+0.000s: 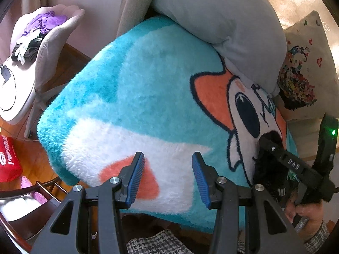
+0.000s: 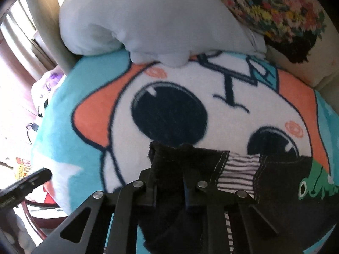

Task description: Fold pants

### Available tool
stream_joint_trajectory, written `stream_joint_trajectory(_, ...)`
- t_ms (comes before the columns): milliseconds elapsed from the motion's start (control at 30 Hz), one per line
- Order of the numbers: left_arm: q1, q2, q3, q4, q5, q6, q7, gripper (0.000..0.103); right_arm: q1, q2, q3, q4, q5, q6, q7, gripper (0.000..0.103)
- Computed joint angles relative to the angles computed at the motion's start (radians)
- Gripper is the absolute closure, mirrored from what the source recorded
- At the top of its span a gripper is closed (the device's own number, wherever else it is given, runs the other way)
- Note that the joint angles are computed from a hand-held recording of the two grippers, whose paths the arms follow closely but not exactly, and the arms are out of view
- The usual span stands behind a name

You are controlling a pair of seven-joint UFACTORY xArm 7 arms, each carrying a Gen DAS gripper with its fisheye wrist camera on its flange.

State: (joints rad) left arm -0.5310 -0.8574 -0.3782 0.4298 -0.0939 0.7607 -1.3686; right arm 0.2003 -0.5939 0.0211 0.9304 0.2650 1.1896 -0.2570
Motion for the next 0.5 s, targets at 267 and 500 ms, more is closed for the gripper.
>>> stream_joint_trajectory(267,-0.012,-0.043,-0.009,-0.001,-0.005,0.055,-0.020,0.058,0.030,0.072,0.047,0.032,0.025,-0.018,0.067,0.075)
stream_joint_trajectory(500,0.020,0.007,-0.019,0.051,0.029,0.044,0.005,0.058,0.092,0.002,-0.031,0.021,0.142,-0.017,-0.078,0.035)
